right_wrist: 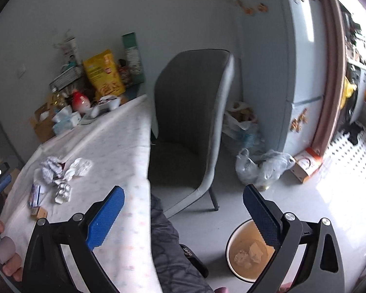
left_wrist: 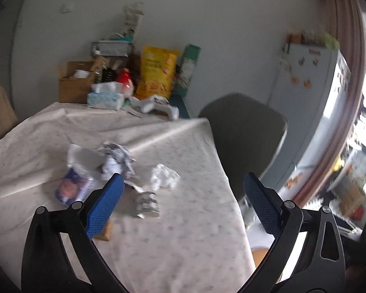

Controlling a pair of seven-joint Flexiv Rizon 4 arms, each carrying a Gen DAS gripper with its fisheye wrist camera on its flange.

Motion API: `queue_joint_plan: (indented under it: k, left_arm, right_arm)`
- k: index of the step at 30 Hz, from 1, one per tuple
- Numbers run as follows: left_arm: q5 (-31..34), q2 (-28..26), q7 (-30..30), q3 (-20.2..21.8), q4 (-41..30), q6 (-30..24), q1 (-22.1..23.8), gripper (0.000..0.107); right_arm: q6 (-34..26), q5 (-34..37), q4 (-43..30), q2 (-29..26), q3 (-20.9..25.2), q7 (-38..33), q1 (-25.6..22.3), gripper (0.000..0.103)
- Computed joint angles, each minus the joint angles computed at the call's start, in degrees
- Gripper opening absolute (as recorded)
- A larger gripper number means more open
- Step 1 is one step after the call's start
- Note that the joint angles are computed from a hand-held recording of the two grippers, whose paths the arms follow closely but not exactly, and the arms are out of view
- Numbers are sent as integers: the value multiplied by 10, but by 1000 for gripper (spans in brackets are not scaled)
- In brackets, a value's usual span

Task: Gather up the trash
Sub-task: 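Swing the left gripper back over the table toward the brown box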

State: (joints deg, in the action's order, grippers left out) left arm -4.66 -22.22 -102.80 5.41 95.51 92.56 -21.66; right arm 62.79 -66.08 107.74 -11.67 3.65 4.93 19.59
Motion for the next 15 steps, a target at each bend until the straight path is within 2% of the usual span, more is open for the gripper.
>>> queue_joint_plan:
  k: [2, 7, 10, 13, 15]
  left_arm:
    - [-3, 6, -9, 8, 13, 10, 1, 97]
    - [-25, 24, 22, -47, 49, 18, 60, 97]
    - [-29, 29, 28, -35, 63, 24, 61, 97]
    - [-43, 35, 45, -65, 87, 46, 94, 97]
    - [-50, 33, 36, -42, 95, 64, 79, 97]
  right_arm:
    - [2, -8, -6, -6, 1, -6, 5, 96]
    - [12, -21, -38, -32, -3, -24, 25, 96]
    - [20, -30, -57, -48, -8, -31, 38, 95]
    - [42, -41, -72, -65, -16, -39, 47, 95]
    - [77, -51, -80, -77, -23, -38, 48, 96]
